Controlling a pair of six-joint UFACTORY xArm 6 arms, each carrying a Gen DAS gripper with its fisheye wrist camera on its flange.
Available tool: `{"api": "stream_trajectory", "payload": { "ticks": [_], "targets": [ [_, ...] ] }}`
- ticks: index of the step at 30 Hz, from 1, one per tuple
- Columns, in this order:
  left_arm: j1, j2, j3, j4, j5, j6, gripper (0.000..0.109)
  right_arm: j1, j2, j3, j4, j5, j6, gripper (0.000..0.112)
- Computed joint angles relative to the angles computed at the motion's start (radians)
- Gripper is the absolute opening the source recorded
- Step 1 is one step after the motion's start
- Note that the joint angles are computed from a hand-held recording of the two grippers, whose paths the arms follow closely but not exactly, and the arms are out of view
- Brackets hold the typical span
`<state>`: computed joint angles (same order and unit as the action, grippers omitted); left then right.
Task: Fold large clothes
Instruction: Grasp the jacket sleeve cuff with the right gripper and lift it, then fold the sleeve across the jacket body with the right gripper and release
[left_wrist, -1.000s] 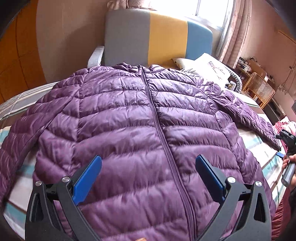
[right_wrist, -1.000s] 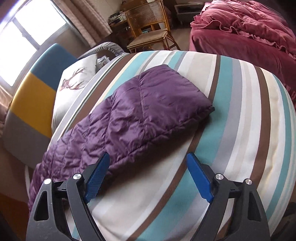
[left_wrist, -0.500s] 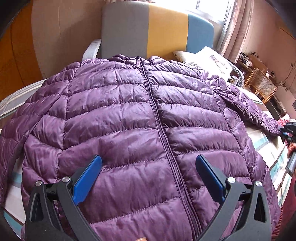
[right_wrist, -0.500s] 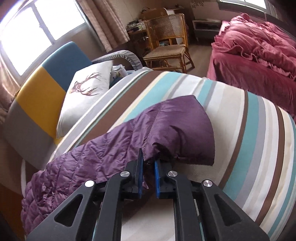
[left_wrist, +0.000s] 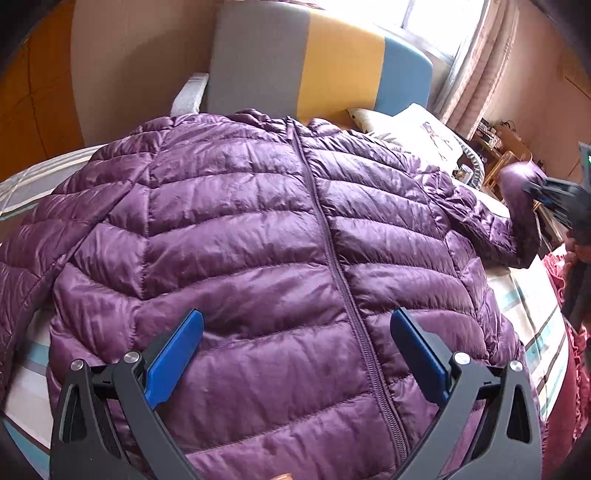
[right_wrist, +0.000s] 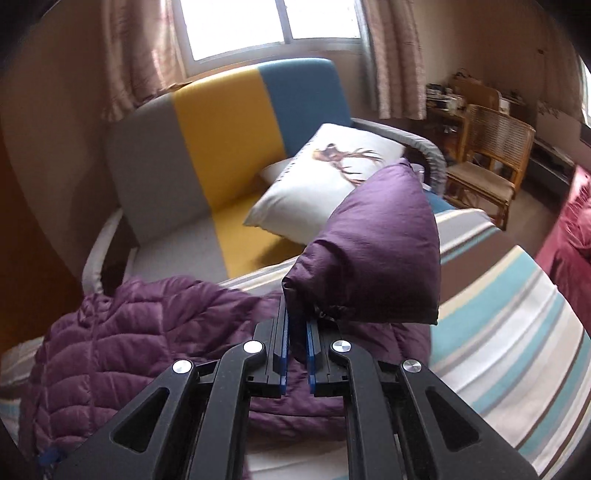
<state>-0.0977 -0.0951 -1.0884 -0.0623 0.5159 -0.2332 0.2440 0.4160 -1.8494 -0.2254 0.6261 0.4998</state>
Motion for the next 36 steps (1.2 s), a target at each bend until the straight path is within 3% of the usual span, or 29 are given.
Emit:
{"api": "stream_trajectory", "payload": {
  "ticks": [11,17,19,20,21,22,26,29,34,36],
  "targets": [
    [0.051,-0.021,0.022,-0.038,-0.024,0.016,0.101,0.212,0.257,-0.35,0.187,0.161,-0.251,0.008],
    [0.073,0.001,-0.004,-0.115,-0.032,0.066,0.1,0.248,0.272,-0.347,0.268,0.172,-0.321,0.009],
    [0.079,0.018,-0.023,-0.135,-0.027,0.079,0.099,0.254,0.271,-0.341,0.289,0.169,-0.329,0.018],
    [0.081,0.028,-0.032,-0.143,-0.027,0.083,0.097,0.253,0.262,-0.324,0.301,0.158,-0.332,0.032],
    [0.082,0.035,-0.042,-0.155,-0.021,0.092,0.095,0.252,0.248,-0.3,0.314,0.147,-0.334,0.058],
    [0.084,0.047,-0.056,-0.166,-0.012,0.097,0.094,0.249,0.232,-0.272,0.325,0.129,-0.335,0.066],
    [0.087,0.091,-0.111,-0.224,0.01,0.124,0.089,0.242,0.153,-0.15,0.357,0.061,-0.348,0.068],
    [0.086,0.14,-0.168,-0.243,0.026,0.127,0.078,0.234,0.094,-0.054,0.351,0.005,-0.323,0.068],
    [0.085,0.242,-0.298,-0.339,0.065,0.129,0.08,0.22,0.042,0.041,0.373,-0.029,-0.324,0.068],
    [0.078,0.268,-0.332,-0.34,0.059,0.119,0.086,0.219,0.035,0.061,0.376,-0.04,-0.329,0.083]
  ]
}}
